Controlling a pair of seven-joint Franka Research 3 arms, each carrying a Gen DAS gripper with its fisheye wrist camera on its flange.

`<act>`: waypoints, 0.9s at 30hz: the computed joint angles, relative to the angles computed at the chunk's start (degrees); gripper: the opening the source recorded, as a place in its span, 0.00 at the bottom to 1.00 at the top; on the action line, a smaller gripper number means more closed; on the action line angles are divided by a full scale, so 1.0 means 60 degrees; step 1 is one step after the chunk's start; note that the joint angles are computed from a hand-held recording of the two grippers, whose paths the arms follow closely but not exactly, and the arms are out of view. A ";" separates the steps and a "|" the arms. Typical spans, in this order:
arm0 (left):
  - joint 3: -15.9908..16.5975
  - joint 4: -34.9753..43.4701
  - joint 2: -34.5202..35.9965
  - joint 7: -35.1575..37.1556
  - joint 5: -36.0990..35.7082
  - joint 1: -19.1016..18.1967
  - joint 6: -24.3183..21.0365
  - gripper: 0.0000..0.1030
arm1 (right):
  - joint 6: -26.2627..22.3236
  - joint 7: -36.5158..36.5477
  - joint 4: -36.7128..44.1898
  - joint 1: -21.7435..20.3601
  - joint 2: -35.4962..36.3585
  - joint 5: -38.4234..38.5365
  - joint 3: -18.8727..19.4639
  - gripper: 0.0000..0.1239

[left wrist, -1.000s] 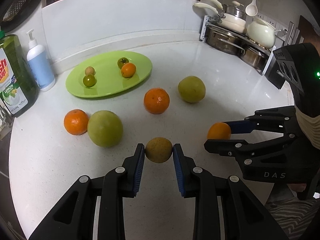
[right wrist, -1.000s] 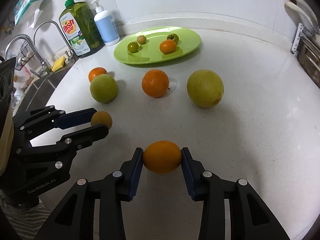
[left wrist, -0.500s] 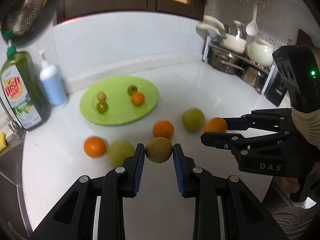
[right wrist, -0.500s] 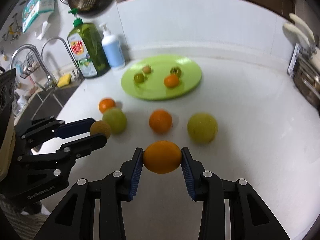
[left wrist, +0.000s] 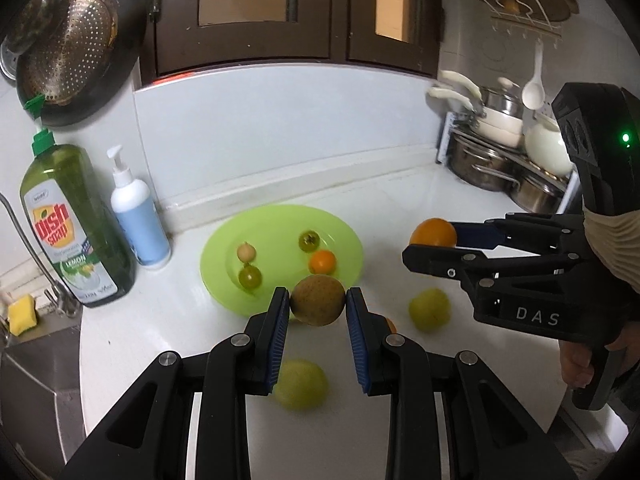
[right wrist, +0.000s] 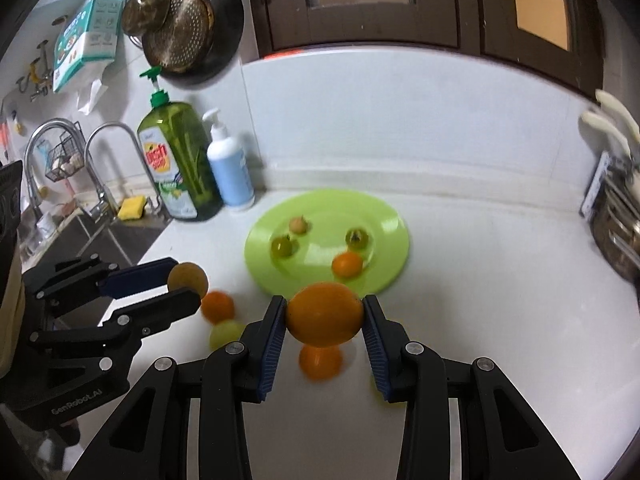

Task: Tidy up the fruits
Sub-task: 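Lower both fruits onto the green plate and open both tools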

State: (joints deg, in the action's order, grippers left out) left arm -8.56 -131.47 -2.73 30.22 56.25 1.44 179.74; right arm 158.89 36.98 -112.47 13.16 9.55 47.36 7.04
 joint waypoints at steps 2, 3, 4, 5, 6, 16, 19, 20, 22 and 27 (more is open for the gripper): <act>0.0086 0.0182 0.0168 0.0600 -0.0606 -0.0065 -0.0054 0.28 | -0.0046 0.0222 0.0424 0.0043 0.0285 -0.0273 -0.0031 0.32; 0.0119 0.0294 0.0263 0.0754 -0.0741 -0.0078 -0.0073 0.28 | -0.0135 0.0263 0.0664 0.0020 0.0434 -0.0329 -0.0012 0.32; 0.0163 0.0448 0.0374 0.0774 -0.0763 -0.0081 -0.0121 0.28 | -0.0243 0.0322 0.0925 0.0009 0.0602 -0.0445 0.0002 0.32; 0.0208 0.0528 0.0451 0.0984 -0.0992 -0.0113 -0.0156 0.28 | -0.0265 0.0420 0.1101 0.0014 0.0724 -0.0576 0.0009 0.32; 0.0246 0.0592 0.0541 0.1398 -0.1442 -0.0140 -0.0148 0.28 | -0.0303 0.0498 0.1331 0.0015 0.0883 -0.0703 0.0027 0.32; 0.0359 0.1671 0.1682 0.4700 -0.4938 -0.0144 -0.0689 0.28 | -0.1614 0.1918 0.4093 0.0218 0.2898 -0.2665 0.0003 0.32; 0.0289 0.2018 0.2039 0.5400 -0.5562 -0.0031 -0.0920 0.28 | -0.2136 0.2353 0.4948 0.0257 0.3534 -0.3158 -0.0009 0.32; 0.0228 0.2159 0.2188 0.5689 -0.5813 0.0038 -0.1017 0.28 | -0.2259 0.2476 0.5148 0.0261 0.3692 -0.3279 -0.0012 0.32; 0.0141 0.2448 0.2488 0.6189 -0.6234 0.0147 -0.1200 0.28 | -0.2574 0.2691 0.5709 0.0319 0.4119 -0.3596 -0.0036 0.32; -0.0318 0.3209 0.3219 0.7541 -0.7523 0.0598 -0.1793 0.28 | -0.3384 0.3207 0.7155 0.0526 0.5172 -0.4374 -0.0152 0.32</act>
State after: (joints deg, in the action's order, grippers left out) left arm -10.47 -112.22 16.59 75.46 11.11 5.03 168.98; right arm 138.58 56.23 -69.54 16.32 40.58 21.11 6.13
